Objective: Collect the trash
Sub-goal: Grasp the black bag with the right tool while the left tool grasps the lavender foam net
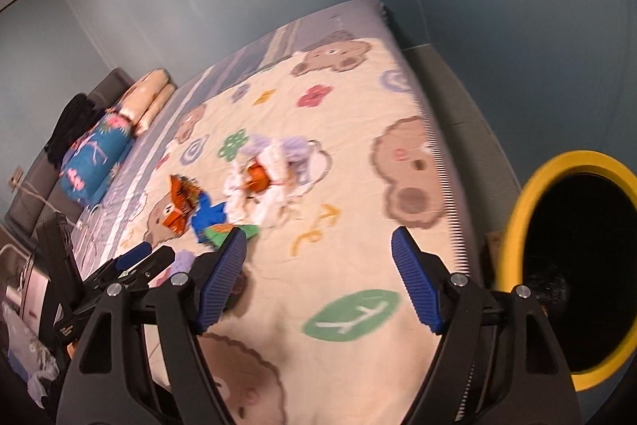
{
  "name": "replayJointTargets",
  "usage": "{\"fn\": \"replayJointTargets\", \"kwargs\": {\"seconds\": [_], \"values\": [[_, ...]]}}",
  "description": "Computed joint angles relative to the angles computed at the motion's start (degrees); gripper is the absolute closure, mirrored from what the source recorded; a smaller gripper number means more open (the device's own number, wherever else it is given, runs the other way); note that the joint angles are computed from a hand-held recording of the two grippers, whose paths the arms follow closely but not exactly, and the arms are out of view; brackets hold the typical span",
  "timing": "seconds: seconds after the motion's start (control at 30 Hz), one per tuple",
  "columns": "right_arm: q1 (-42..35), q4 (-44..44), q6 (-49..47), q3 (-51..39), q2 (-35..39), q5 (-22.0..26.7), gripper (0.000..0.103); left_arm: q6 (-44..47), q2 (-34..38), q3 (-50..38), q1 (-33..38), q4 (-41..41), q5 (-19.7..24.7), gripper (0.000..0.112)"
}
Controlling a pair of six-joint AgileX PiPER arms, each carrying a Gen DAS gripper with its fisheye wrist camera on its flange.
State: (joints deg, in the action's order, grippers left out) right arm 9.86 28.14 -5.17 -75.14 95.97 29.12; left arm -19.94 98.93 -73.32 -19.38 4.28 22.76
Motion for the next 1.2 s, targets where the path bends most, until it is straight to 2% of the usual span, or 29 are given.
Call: {"fn": "replayJointTargets", "kwargs": {"seconds": [0.17, 0.23, 0.37, 0.6, 0.8, 0.9, 1.0, 1.2], "values": [[4.7, -0.3, 1.5, -6.4, 5.7, 2.2, 0.031, 1.6, -2.0, 3.5, 5.4, -1.2, -0.6, 0.017], [6.9, -2.9, 3.9, -8.7, 7.9, 2.1, 0.031, 2.5, -2.5, 4.7, 7.3, -1.7, -0.8, 0.017], [10.7, -6.2, 7.7, -14.7, 13.1, 4.4, 0.031, 0.5, -2.6, 6.9, 9.7, 1.8, -1.3, 0.017], [15.1, -7.3, 9.7, -26.0, 22.6, 10.9, 0.031, 2.7, -1.3, 10.1, 13.2, 0.1, -2.6, 0.017], [17.0, -6.9, 11.1, -34.4, 29.4, 16.0, 0.032, 7.4, 1.5, 10.8, 15.0, -4.9, -3.8, 0.017], [17.4, -6.4, 11.5, -38.6, 32.5, 18.9, 0.038, 10.0, 2.7, 11.0, 15.5, -7.5, -4.1, 0.017], [17.7, -5.9, 12.0, -42.0, 35.2, 20.9, 0.038, 14.5, 3.8, 11.2, 15.9, -12.3, -4.4, 0.017], [18.4, -6.7, 14.3, -50.4, 40.8, 25.3, 0.038, 17.0, 5.4, 11.1, 15.8, -14.8, -4.8, 0.017]]}}
